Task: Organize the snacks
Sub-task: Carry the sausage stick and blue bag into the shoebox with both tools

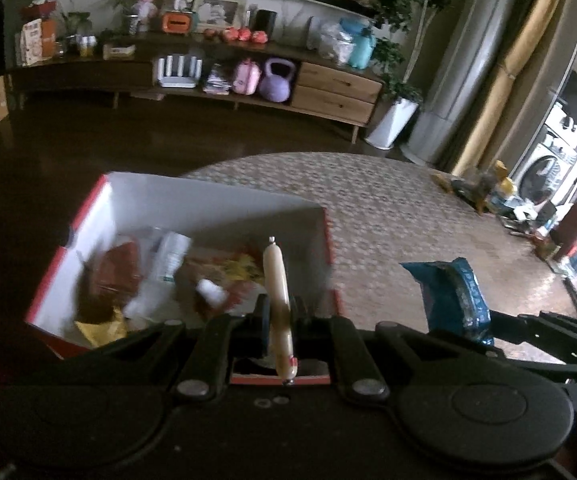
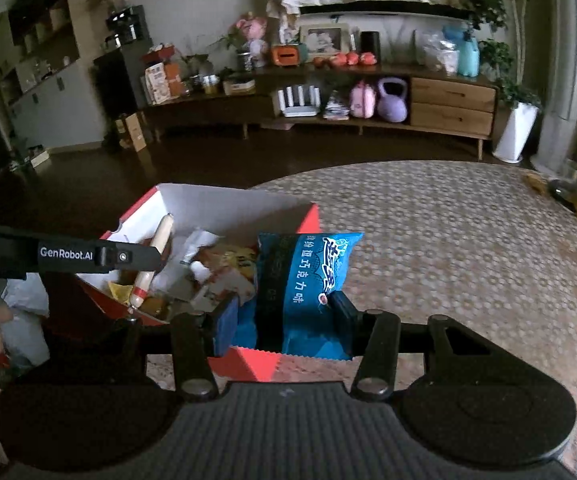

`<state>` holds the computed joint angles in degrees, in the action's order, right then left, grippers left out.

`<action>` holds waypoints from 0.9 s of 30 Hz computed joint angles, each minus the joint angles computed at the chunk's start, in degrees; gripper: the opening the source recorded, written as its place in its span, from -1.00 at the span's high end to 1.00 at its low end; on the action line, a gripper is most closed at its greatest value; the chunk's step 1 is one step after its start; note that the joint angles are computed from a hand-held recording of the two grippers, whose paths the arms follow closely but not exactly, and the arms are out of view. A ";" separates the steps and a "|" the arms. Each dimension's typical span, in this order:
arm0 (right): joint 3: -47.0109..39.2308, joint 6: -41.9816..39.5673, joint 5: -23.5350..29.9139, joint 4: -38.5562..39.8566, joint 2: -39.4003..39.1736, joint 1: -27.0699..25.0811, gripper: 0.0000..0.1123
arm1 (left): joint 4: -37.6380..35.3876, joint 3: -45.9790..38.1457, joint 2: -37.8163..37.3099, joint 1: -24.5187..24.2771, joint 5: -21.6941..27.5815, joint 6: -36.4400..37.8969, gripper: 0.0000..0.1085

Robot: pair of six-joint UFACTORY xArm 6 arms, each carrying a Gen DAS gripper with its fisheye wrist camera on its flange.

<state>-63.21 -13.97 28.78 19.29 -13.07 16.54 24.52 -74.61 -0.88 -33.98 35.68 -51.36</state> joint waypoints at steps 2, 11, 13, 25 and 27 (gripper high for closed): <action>-1.23 0.57 -0.44 -0.49 1.59 1.10 0.14 | -0.42 0.48 -0.56 1.14 0.46 1.48 0.87; -7.25 2.49 -1.04 -1.40 9.71 5.02 0.13 | -0.90 0.45 -0.68 5.54 3.37 7.14 0.87; -8.57 3.54 -1.10 -2.15 11.63 5.65 0.13 | -0.38 0.03 -0.12 6.32 4.11 8.31 0.87; -14.61 9.80 -1.29 -8.39 20.73 7.79 0.13 | -2.38 -0.26 4.10 9.79 4.91 13.46 0.86; -15.16 9.65 -0.92 -8.45 21.52 7.62 0.13 | -2.70 -0.34 4.91 9.96 4.54 13.55 0.87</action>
<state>-78.37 -4.33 27.86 10.83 8.45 24.16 21.81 -74.94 4.03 -24.01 40.22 -37.81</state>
